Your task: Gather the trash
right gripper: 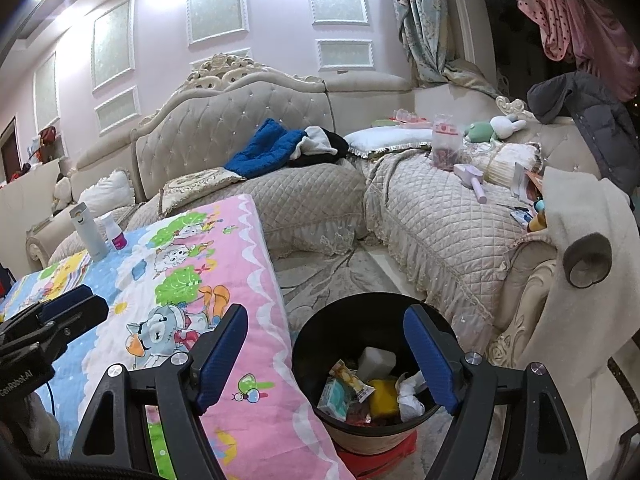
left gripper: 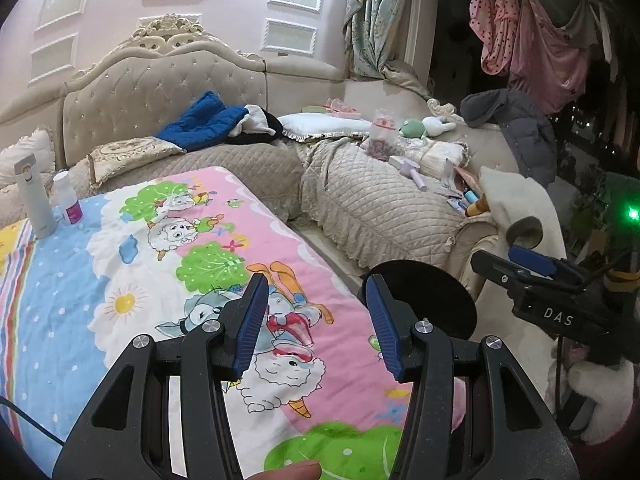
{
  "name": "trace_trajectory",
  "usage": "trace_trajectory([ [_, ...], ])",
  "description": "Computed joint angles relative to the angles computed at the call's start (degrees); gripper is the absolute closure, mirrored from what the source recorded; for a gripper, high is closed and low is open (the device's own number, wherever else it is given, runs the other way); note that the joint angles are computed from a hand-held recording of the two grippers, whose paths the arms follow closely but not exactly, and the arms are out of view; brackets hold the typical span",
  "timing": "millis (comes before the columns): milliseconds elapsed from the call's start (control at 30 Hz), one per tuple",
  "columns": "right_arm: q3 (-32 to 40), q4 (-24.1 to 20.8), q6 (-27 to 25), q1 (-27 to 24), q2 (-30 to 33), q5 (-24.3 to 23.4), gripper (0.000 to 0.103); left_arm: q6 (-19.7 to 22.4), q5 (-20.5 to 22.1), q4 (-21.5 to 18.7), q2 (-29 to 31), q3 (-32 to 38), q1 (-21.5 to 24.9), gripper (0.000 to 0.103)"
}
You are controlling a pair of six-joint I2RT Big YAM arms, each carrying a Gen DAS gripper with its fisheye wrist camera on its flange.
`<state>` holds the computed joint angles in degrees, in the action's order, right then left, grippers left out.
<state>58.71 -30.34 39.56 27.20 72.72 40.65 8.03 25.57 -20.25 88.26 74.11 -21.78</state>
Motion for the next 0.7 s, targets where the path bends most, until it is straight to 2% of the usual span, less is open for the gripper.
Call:
trace_trajectory([
  [700,1.2,-1.4,0.4,0.2,0.9,-0.1,0.024,0.6,-0.2,-0.5,0.3,-0.2,-0.5,0.054],
])
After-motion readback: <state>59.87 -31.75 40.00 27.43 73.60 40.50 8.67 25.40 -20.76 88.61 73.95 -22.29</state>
